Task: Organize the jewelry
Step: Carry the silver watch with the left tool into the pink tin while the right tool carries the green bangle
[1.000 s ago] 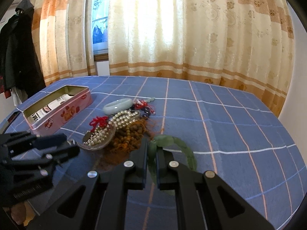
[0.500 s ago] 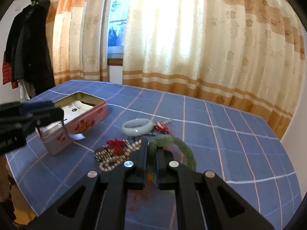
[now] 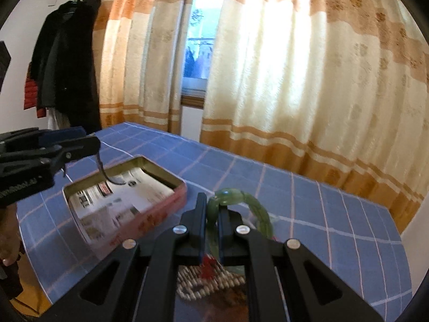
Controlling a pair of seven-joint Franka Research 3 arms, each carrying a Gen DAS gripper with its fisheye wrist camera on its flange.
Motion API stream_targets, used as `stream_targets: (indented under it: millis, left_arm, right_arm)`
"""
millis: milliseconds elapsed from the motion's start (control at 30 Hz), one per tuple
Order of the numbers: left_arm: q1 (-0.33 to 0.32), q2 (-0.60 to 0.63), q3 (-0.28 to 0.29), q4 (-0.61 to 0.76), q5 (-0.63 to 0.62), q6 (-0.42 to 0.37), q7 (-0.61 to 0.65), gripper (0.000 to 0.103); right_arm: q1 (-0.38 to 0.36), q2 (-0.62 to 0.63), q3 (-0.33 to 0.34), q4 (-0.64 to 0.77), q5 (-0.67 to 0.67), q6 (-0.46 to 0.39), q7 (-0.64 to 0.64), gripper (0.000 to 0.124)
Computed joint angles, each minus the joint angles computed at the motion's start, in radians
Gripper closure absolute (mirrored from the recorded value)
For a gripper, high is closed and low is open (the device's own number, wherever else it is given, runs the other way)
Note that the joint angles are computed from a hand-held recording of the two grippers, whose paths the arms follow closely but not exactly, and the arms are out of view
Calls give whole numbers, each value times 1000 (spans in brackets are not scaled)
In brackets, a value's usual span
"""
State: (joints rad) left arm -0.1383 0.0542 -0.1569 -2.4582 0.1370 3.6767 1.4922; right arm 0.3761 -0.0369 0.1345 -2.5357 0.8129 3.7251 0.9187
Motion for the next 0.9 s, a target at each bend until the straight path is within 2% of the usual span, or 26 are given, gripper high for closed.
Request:
stream_targets:
  millis: [133,400,600,700,767,900]
  left_arm:
    - [-4,46,17,44,-61,-13,40,67]
    - [-21,150,64,153,-116,-76,66,67]
    - [-55,201,104,194,-148,-99,89,67]
    - [-92,223,134,205,-196,-99,120,67]
    - [-90,233,132,206,-193,-98,114,67]
    - [-152,254,174,214,-271,-97,173,67]
  right_arm:
    - [-2,37,-8,55,-82,-29,42,115]
    - [-38,157,-27,184,-391,-96,275,115]
    - [-83,250,-10,247,-561,-87,412,115]
    - [-80,272,-18,257,-581,-91,426,115]
    - [-60,280,-31,259,-555,-85,398,115]
    - [-67,278,-24,252,-572,-79,413,115]
